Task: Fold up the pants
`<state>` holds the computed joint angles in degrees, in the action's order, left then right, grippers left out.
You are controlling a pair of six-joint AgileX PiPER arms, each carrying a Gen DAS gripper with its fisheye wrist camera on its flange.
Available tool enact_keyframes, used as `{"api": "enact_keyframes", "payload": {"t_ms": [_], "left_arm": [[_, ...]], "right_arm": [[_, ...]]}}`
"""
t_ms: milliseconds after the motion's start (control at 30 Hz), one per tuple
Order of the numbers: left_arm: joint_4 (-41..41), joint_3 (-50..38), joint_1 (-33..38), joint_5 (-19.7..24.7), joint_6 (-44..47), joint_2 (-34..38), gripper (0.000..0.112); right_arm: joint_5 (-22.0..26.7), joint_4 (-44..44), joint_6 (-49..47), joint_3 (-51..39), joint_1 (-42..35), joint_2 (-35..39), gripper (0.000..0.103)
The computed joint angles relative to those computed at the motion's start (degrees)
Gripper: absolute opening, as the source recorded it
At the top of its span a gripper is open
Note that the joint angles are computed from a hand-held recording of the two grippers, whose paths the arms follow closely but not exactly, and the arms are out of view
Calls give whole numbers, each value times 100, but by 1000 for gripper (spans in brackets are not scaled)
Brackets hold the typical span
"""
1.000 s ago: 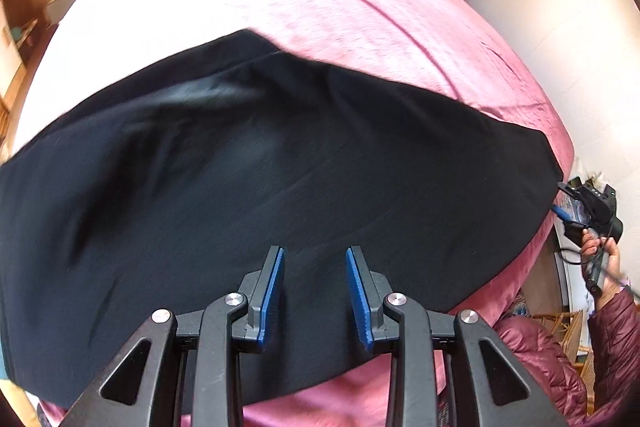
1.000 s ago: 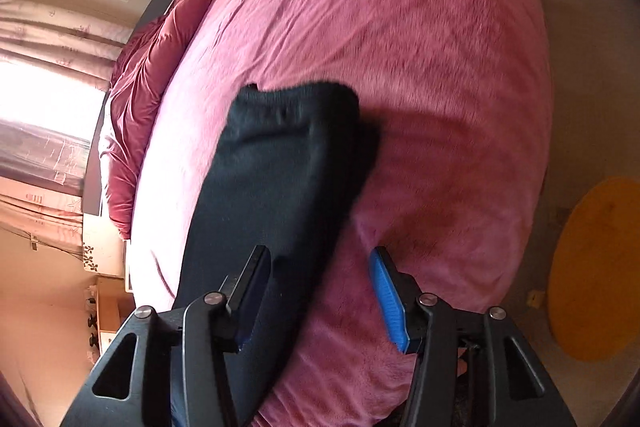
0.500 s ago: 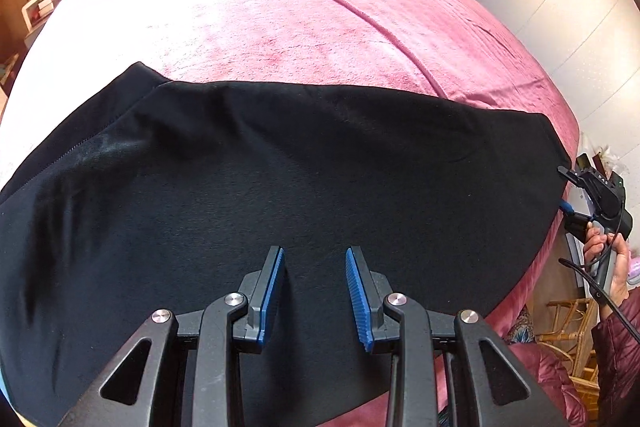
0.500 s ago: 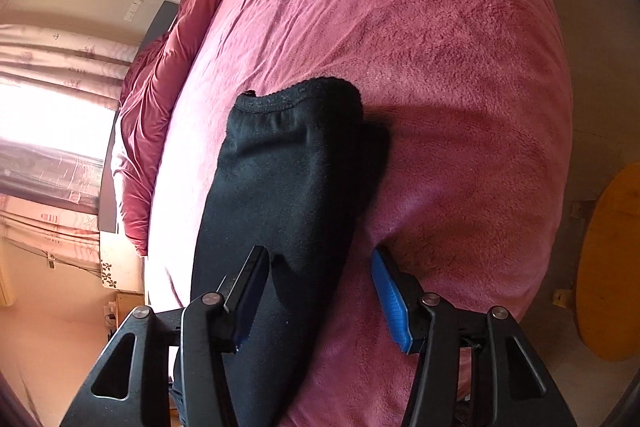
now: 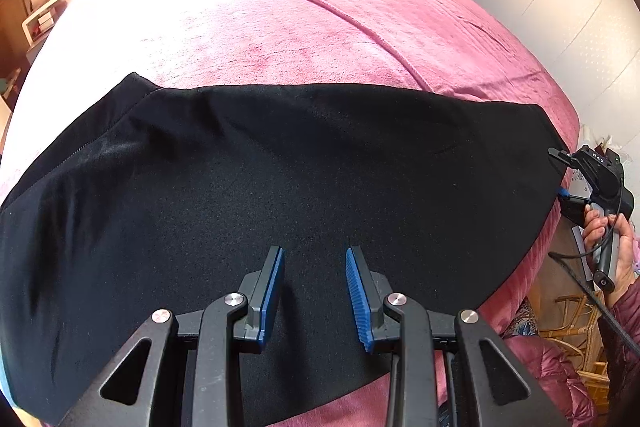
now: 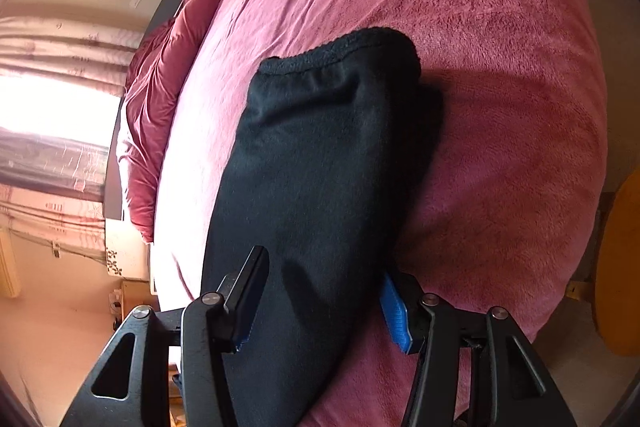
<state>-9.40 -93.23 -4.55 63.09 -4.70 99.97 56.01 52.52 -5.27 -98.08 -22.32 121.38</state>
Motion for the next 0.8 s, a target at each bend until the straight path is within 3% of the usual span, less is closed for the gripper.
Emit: {"api": "enact_keyframes", "payload": {"t_ms": [367,700,733,800], "left_arm": [[-148,266,241,-36,178,-316,32],[-443,611,660,42,227,-473,32],[-500,685,762,49,229,-498,32],[-620,823,979,62,250,-554,32]], "right_arm": [[-127,-122,642,-144,105,22,55],[148,-590,1209,-647,184,153,55],[186,-652,1273,-746,195,188,54],[178,-891,1361,-879,255,170,38]]}}
